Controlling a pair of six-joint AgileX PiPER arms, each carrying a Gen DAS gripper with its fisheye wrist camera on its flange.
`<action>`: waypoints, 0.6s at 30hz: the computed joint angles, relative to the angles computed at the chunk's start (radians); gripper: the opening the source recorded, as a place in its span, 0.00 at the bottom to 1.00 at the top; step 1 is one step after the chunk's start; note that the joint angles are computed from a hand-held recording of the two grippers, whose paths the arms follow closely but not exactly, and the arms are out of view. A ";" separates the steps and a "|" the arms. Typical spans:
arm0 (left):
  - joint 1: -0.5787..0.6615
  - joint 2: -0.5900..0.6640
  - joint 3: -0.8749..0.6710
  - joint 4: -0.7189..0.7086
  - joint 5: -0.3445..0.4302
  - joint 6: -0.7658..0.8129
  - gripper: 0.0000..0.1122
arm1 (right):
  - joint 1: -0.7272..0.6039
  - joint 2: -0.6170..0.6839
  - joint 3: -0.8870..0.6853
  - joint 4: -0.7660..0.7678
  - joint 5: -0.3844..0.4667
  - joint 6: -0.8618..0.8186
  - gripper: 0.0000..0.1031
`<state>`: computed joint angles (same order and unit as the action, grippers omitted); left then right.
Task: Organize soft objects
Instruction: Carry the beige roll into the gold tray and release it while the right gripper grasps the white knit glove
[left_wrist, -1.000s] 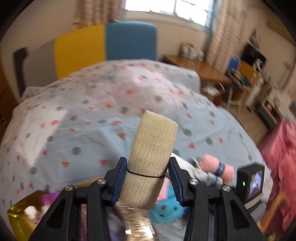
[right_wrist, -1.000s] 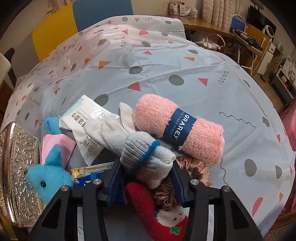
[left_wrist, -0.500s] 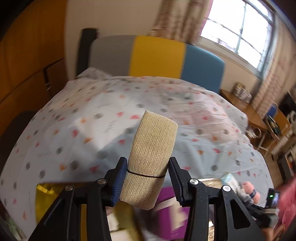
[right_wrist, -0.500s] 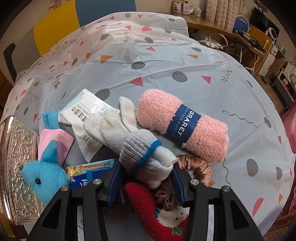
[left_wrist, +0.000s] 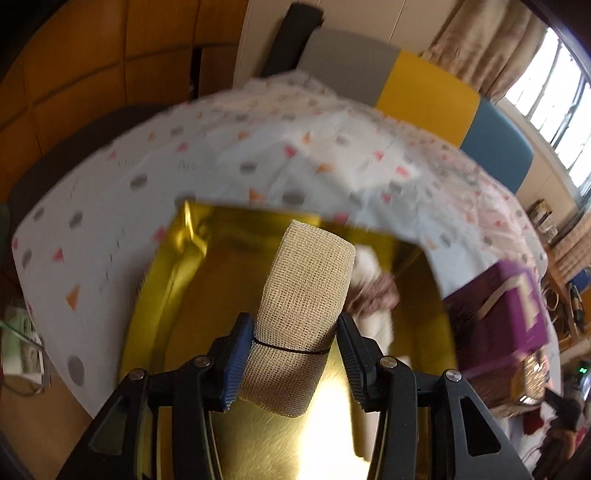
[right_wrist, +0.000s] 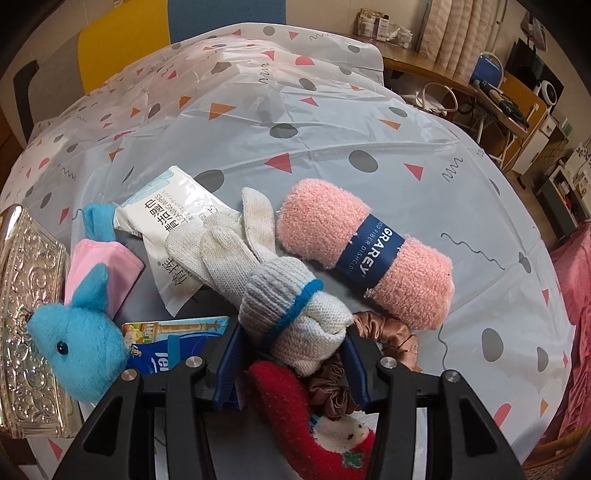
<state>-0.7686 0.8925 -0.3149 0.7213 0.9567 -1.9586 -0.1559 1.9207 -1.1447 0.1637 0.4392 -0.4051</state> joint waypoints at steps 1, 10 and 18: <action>0.027 0.030 0.006 -0.004 -0.048 0.003 0.43 | 0.002 -0.001 0.003 -0.007 -0.004 0.004 0.48; 0.323 0.384 -0.062 0.156 -0.454 0.019 0.49 | 0.008 -0.006 0.015 -0.034 -0.017 0.020 0.48; 0.092 0.320 -0.106 0.195 -0.203 -0.109 0.73 | 0.014 -0.008 0.018 -0.051 -0.024 0.034 0.48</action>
